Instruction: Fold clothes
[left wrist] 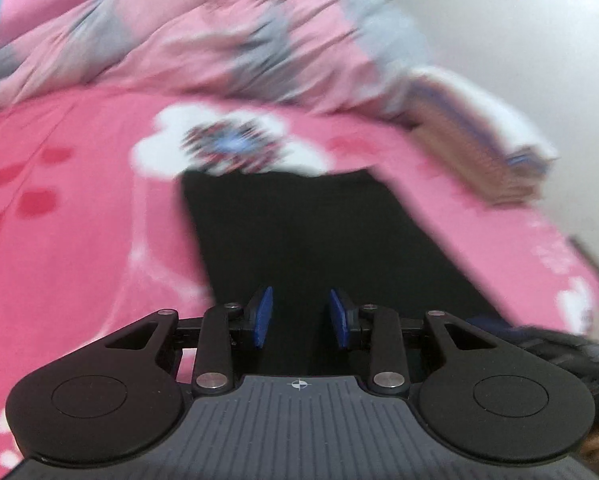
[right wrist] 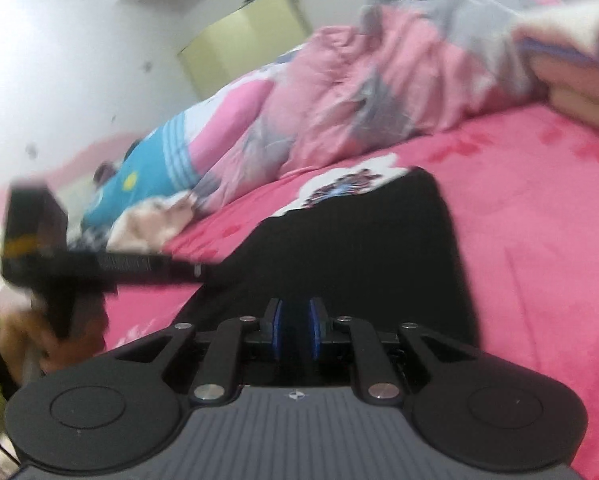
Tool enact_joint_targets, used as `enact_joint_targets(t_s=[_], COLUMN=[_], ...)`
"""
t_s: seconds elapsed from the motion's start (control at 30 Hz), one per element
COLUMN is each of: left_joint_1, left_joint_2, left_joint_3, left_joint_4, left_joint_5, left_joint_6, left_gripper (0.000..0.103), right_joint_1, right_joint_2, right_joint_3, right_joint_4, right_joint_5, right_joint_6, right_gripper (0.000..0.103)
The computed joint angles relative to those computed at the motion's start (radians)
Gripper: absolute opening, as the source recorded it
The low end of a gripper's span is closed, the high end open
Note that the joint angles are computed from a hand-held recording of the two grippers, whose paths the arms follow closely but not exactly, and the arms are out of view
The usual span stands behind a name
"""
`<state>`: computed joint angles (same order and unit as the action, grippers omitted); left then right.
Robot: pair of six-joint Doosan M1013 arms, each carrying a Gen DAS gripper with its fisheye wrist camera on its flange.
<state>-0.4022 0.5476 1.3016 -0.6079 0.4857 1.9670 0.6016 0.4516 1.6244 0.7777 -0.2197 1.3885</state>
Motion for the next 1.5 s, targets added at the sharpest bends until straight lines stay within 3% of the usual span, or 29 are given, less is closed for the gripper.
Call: enact_joint_targets(t_s=[0.1,0.2,0.3,0.37,0.43,0.47,0.53,0.57,0.63,0.73,0.83,0.9,0.97,1.13,1.27,1.37,1.43,1.5], left_joint_1=[0.028,0.020,0.021,0.017,0.016,0.019,0.030,0.031,0.036,0.031,0.012,-0.013,-0.028,-0.022,-0.025,-0.047,-0.065,-0.072], left_joint_2=[-0.010,-0.027,-0.001,0.033,0.065,0.079,0.077,0.071,0.060,0.063,0.105,0.138,0.159,0.244,0.257,0.288,0.318,0.376], left_joint_3=[0.013,0.014,-0.035,-0.085,-0.122,-0.135,-0.136,-0.135,-0.133,-0.156,-0.215,-0.267,-0.295,-0.470,-0.510,-0.554,-0.599,-0.700], left_joint_4=[-0.081,0.000,-0.116,-0.087,0.034,0.083,0.121,0.165,0.211,0.029,-0.092,-0.021,0.048,0.261,0.115,0.105,0.177,0.252], left_joint_5=[0.004,-0.056,-0.014,0.045,0.066,0.068,0.044,0.028,0.002,0.056,0.193,0.249,0.219,0.260,0.305,0.384,0.392,0.426], left_joint_6=[-0.006,-0.039,0.075,0.038,-0.081,-0.137,-0.212,-0.263,-0.314,-0.103,0.077,0.086,0.103,-0.173,-0.015,0.063,0.024,-0.102], left_gripper=[0.026,0.030,0.030,0.030,0.030,0.023,0.021,0.029,0.030,0.032,0.032,0.032,0.033,0.032,0.036,0.036,0.036,0.038], right_joint_1=[-0.007,-0.014,-0.018,-0.017,-0.015,-0.014,-0.012,-0.012,-0.013,-0.017,-0.019,-0.020,-0.022,-0.028,-0.030,-0.032,-0.032,-0.032], right_joint_2=[-0.003,0.001,0.002,0.002,0.002,0.002,0.002,0.003,0.004,0.004,0.002,0.001,0.000,-0.001,0.000,0.000,0.001,0.002], right_joint_3=[0.021,0.023,0.022,0.022,0.021,0.020,0.020,0.020,0.020,0.020,0.024,0.026,0.029,0.034,0.035,0.036,0.037,0.037], right_joint_4=[-0.162,-0.252,-0.295,-0.287,-0.253,-0.237,-0.216,-0.218,-0.228,-0.263,-0.288,-0.303,-0.326,-0.404,-0.441,-0.458,-0.462,-0.460], right_joint_5=[-0.025,-0.030,-0.029,-0.032,-0.031,-0.032,-0.033,-0.033,-0.034,-0.034,-0.037,-0.039,-0.041,-0.043,-0.045,-0.046,-0.049,-0.053], right_joint_6=[0.179,0.276,0.325,0.315,0.278,0.259,0.237,0.240,0.255,0.304,0.337,0.358,0.388,0.487,0.534,0.552,0.556,0.553], right_gripper=[0.014,0.014,0.014,0.014,0.014,0.014,0.014,0.014,0.014,0.014,0.014,0.014,0.014,0.014,0.014,0.014,0.014,0.014])
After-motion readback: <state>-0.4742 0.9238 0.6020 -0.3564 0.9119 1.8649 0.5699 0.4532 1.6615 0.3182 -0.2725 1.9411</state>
